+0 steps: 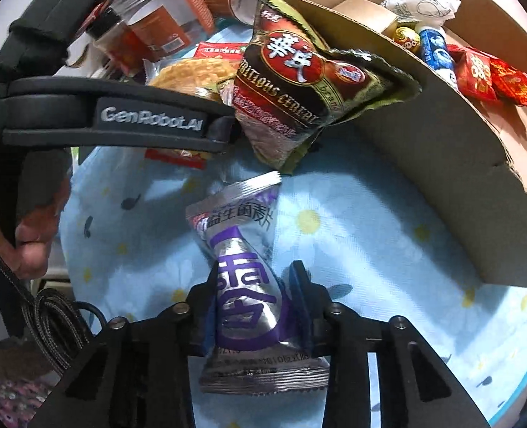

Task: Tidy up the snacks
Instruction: 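Grasp the waffle bag with the left tool while the right tool holds the candy bag, then carry the waffle bag and candy bag together over the cardboard box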

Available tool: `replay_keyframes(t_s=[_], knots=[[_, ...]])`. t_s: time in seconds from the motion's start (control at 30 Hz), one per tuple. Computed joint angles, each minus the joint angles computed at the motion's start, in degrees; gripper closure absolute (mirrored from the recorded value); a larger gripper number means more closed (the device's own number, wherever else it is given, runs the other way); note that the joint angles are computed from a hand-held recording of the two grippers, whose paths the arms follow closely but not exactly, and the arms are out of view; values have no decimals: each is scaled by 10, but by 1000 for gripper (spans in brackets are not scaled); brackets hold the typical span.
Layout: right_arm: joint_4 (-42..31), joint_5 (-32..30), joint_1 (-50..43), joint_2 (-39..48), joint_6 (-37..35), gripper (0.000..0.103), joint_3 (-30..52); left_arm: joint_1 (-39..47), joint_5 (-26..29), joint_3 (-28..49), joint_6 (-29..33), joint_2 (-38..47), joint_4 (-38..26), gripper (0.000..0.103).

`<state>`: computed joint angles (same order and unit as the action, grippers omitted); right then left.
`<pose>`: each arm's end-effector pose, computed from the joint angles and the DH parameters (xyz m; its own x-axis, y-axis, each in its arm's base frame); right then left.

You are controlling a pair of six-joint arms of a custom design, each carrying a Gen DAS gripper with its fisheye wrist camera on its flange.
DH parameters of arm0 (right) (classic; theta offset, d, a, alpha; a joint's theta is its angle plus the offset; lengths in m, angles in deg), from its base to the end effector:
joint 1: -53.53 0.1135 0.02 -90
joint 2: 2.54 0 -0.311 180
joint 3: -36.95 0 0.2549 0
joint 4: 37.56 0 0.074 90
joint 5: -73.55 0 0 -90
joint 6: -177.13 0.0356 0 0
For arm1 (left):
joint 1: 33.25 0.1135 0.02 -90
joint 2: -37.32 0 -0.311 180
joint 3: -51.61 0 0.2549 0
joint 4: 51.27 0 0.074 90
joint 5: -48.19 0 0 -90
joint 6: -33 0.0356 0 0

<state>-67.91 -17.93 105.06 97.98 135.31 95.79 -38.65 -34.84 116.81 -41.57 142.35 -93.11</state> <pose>0.1865 0.2362 0.1455 -0.9816 -0.0378 -0.1874 -0.0842 0.9655 0.2463 0.3104 -0.0337 0.1424 -0.9200 0.3522 -0.1716 0.3690 0.9262 -0.0772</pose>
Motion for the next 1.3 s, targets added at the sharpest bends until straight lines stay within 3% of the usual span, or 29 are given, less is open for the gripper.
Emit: replay_keyframes(t_s=[0.5, 0.6, 0.83, 1.07, 1.2, 1.3], knots=[[10, 25, 20, -45, 47, 74, -47, 2, 13, -96, 1, -133, -49, 29], [13, 27, 26, -57, 44, 74, -58, 14, 18, -124, 18, -132, -20, 29], [14, 34, 43, -54, 47, 74, -53, -4, 31, -162, 0, -180, -29, 30], [2, 34, 53, -73, 47, 74, -48, 5, 44, -156, 18, -242, -88, 30], [-14, 42, 56, -93, 45, 74, -42, 52, 54, -137, 71, -285, -152, 30], [-27, 51, 56, -107, 44, 74, -37, 54, 62, -127, 77, -299, -170, 30]])
